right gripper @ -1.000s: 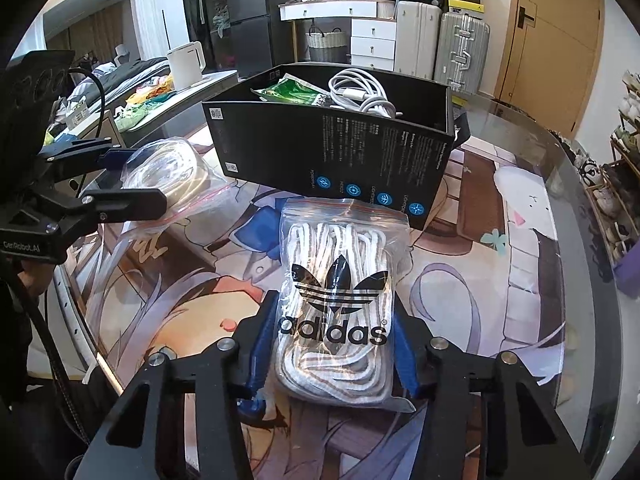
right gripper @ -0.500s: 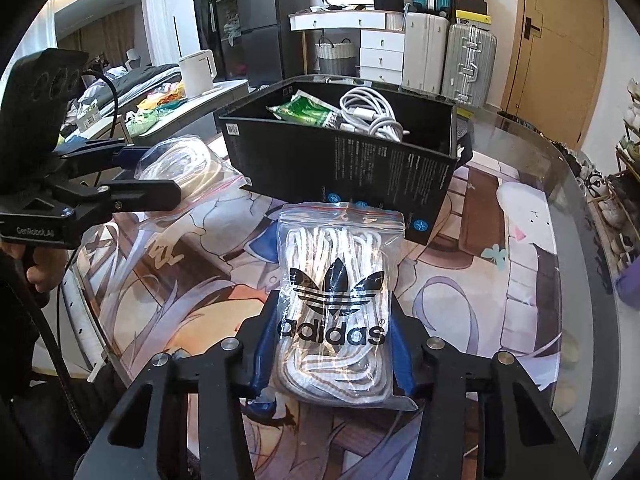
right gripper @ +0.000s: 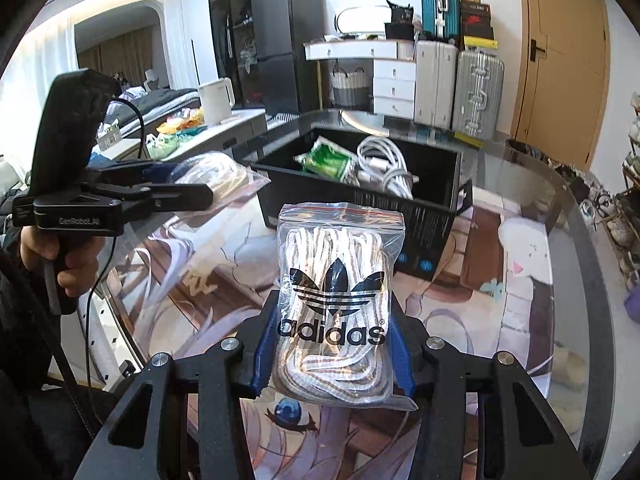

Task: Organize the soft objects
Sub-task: 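Carry the rope bag and adidas bag into the black box and open both grippers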

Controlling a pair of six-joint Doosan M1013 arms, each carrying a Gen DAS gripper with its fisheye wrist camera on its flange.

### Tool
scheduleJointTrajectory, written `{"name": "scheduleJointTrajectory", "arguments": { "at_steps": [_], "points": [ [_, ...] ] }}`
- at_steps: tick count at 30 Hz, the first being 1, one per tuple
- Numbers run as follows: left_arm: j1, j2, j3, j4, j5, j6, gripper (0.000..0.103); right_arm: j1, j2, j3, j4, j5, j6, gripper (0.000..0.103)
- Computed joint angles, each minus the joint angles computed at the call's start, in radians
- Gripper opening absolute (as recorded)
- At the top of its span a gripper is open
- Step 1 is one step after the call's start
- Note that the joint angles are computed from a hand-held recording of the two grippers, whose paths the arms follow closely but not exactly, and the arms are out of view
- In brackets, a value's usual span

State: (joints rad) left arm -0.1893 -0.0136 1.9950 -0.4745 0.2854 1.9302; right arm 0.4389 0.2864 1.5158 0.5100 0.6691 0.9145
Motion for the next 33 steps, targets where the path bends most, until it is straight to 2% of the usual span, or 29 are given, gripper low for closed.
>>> {"name": "scheduleJointTrajectory", "arguments": {
  "at_steps": [10,16,21,26,29,33],
  "points": [
    [0.007,-0.002,0.002,0.012,-0.035,-0.04,0.063,-0.013,-0.018,0.015,0.102,-0.046,-0.063,0.049],
    [0.003,0.002,-0.005,0.101,-0.053,-0.143,0.063,-0.022,-0.026,0.02,0.143,-0.077,-0.073,0.049],
    [-0.013,0.006,-0.011,0.243,-0.07,-0.274,0.063,-0.025,-0.032,0.019,0.158,-0.099,-0.08,0.049],
    [-0.019,0.008,-0.02,0.269,-0.078,-0.301,0.063,-0.031,-0.033,0.006,0.164,-0.107,-0.077,0.049],
    [-0.018,0.009,-0.029,0.195,-0.075,-0.238,0.063,-0.035,-0.03,-0.007,0.169,-0.104,-0.077,0.049],
    [-0.02,0.013,-0.038,0.212,-0.078,-0.249,0.063,-0.037,-0.023,-0.026,0.168,-0.1,-0.069,0.049]
  ]
}}
